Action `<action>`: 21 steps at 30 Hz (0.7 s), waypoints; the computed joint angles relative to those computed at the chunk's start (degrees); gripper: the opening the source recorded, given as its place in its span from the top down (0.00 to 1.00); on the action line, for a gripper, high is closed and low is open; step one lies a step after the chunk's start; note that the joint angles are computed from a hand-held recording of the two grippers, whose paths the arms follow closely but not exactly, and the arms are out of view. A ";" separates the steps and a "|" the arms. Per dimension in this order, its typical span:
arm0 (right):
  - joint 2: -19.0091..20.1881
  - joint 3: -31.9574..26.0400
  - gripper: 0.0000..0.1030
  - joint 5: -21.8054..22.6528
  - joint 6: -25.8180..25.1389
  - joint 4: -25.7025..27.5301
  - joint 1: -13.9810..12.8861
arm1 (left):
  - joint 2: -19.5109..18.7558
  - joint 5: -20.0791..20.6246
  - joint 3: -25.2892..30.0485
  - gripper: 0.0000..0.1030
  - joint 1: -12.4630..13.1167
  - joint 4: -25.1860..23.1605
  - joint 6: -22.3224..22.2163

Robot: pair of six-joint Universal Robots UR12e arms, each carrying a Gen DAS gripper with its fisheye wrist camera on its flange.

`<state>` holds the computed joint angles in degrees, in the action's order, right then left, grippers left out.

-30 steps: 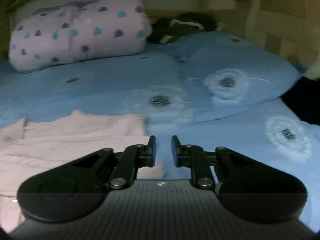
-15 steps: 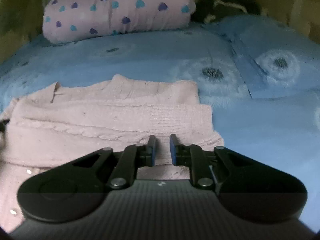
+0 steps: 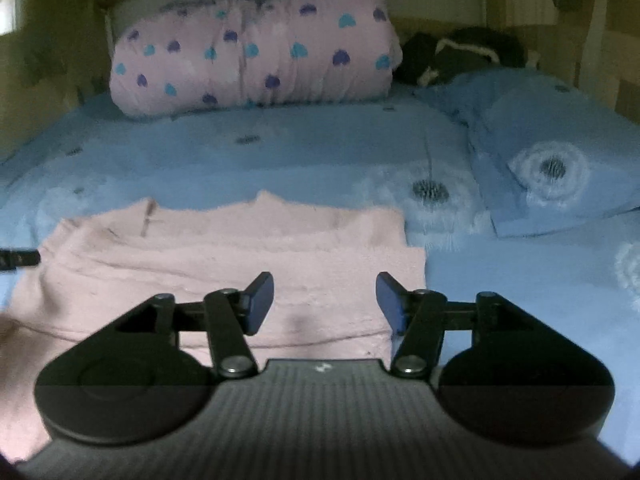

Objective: Fold small clothes

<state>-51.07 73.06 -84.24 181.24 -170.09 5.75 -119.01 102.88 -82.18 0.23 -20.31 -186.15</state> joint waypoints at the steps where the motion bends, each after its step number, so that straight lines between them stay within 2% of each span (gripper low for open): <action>1: -0.47 0.38 0.43 0.71 0.61 -0.14 -0.02 | 0.67 0.37 -0.72 0.33 -0.15 -0.04 0.34; 4: -2.25 2.69 0.43 3.73 2.60 -1.61 -0.11 | 2.80 0.63 -2.95 0.33 -0.36 -0.06 0.68; 6: -3.49 4.38 0.43 4.84 2.10 -2.22 0.11 | 4.31 0.19 -4.37 0.33 -0.36 -0.48 0.89; 10: -6.04 7.81 0.43 5.60 -0.06 -3.40 0.76 | 7.43 0.72 -7.58 0.32 -0.82 0.48 2.21; 21: -13.66 17.71 0.43 7.53 -2.68 -6.16 1.18 | 15.44 -2.30 -16.56 0.32 -2.27 3.16 3.89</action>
<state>-64.73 90.77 -76.70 178.56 -176.25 6.93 -103.57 100.58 -98.73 -2.04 -17.15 -182.26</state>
